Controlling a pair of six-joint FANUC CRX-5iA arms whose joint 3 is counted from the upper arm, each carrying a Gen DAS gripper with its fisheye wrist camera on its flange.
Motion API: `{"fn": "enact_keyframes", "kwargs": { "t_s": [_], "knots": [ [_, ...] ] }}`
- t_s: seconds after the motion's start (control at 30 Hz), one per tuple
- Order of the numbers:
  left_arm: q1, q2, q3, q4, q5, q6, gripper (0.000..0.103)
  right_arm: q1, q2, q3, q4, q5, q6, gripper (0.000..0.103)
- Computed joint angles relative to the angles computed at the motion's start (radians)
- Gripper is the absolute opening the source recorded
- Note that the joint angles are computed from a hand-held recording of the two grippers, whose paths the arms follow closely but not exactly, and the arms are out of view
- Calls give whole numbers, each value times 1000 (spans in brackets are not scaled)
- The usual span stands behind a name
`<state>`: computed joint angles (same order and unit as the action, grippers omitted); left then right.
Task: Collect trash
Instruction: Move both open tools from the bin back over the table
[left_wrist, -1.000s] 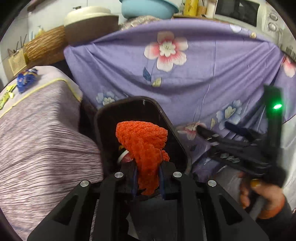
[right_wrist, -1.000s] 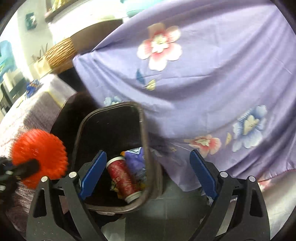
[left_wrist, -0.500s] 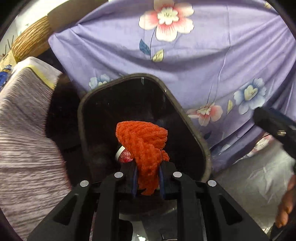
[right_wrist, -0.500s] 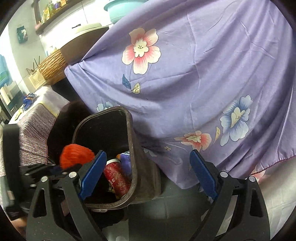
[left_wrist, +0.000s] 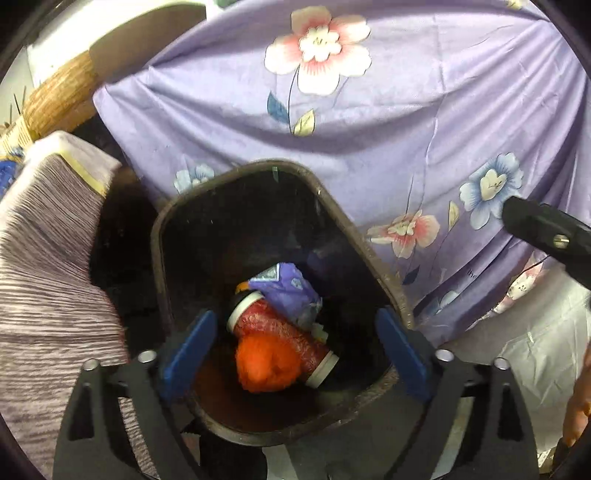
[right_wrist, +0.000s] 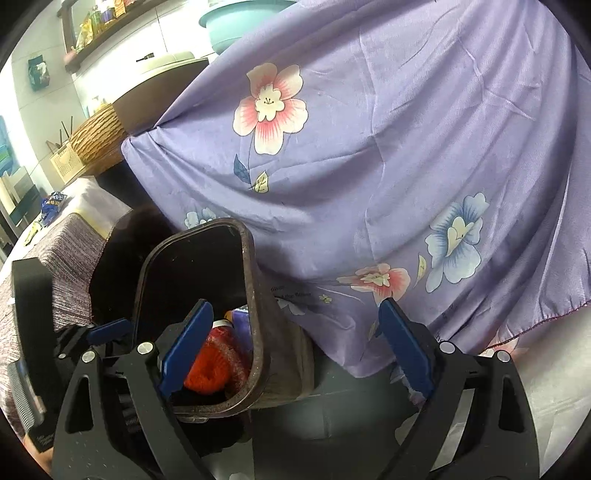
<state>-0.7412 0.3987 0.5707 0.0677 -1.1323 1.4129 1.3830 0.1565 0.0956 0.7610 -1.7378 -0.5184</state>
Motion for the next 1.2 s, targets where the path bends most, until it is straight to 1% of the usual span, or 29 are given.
{"fn": "enact_keyframes", "kwargs": {
  "t_s": [0.07,0.23,0.33,0.43,0.53,0.8,0.9,1.0,1.07,1.2],
  "knots": [
    [-3,-35,-34,2,38,-8,94,-2,3,7,1,-8,8,90],
    [10,-103,-90,46,80,-30,98,-4,0,12,13,-22,15,90],
    [31,-138,-115,100,97,-39,98,-3,-3,11,31,-27,6,92],
    [54,-191,-162,155,141,-57,98,-6,-1,16,49,-23,10,93],
    [68,-230,-190,171,172,-77,98,-10,9,29,67,-8,27,94],
    [124,-319,-240,176,193,-89,98,-26,52,85,111,47,90,94],
    [165,-353,-277,222,201,-138,98,-39,77,123,131,84,127,94],
    [204,-380,-281,207,186,-122,98,-53,103,163,148,127,167,95],
    [236,-403,-290,203,178,-131,98,-64,126,201,155,153,205,95],
    [298,-451,-303,152,176,-136,98,-90,197,314,170,213,325,95]
  ]
}}
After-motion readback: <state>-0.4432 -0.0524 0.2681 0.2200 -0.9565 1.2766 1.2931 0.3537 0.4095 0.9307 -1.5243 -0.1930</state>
